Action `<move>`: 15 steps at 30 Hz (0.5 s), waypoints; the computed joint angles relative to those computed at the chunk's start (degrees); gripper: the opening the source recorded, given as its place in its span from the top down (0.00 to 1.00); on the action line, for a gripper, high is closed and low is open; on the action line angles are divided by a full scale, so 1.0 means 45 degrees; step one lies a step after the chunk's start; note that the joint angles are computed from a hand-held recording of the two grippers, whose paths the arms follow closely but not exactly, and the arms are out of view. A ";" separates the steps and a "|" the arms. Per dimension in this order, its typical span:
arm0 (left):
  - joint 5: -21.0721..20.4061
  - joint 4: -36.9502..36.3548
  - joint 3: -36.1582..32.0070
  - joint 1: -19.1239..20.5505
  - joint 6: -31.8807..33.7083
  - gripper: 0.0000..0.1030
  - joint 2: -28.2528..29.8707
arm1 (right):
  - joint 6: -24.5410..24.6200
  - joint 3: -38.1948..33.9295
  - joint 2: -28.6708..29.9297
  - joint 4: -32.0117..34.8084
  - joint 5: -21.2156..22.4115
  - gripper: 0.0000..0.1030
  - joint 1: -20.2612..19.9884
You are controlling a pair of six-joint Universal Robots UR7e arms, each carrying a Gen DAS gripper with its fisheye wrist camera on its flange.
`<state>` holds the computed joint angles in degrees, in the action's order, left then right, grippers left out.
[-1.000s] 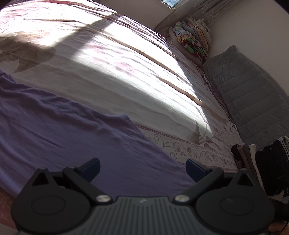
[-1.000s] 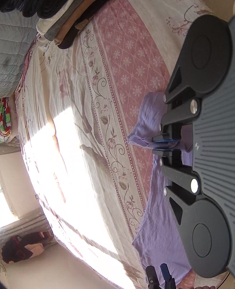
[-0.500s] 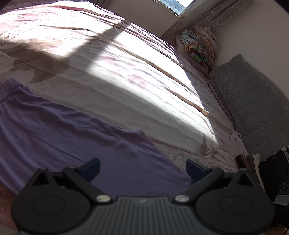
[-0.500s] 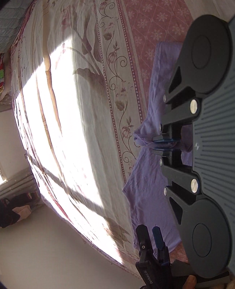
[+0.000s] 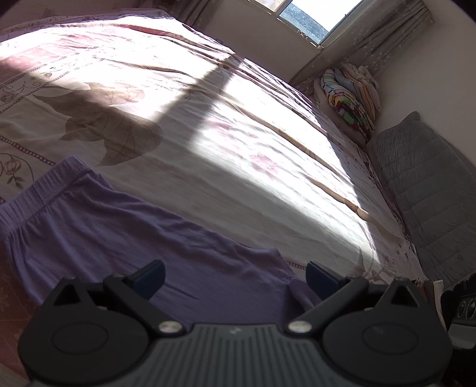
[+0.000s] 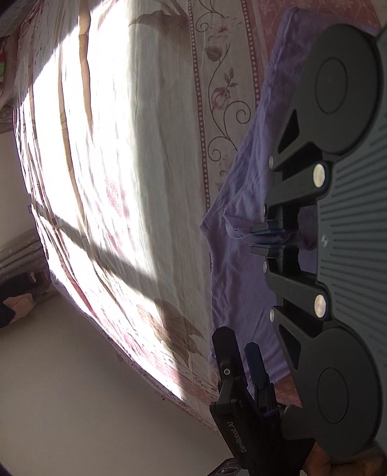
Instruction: Fold clothes
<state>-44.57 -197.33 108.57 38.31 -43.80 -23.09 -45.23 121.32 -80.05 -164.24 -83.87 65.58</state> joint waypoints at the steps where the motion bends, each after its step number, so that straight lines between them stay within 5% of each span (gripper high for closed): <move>1: 0.0226 0.0118 0.0040 -0.0032 0.0002 0.02 -0.0052 | 0.0021 0.0003 0.0100 -0.0013 -0.0001 0.93 0.0098; 9: 0.1349 0.1034 0.0440 -0.0156 -0.0189 0.02 -0.0517 | -0.0041 0.0005 0.0825 -0.0170 -0.0045 0.95 0.0895; 15: 0.0889 0.0612 0.0698 -0.0055 -0.0171 0.02 -0.0622 | -0.0050 -0.0074 0.0843 0.0189 -0.0064 0.94 0.0936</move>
<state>-40.57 -194.57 111.71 38.06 -44.57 -25.89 -45.45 120.98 -76.25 -163.39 -84.16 69.79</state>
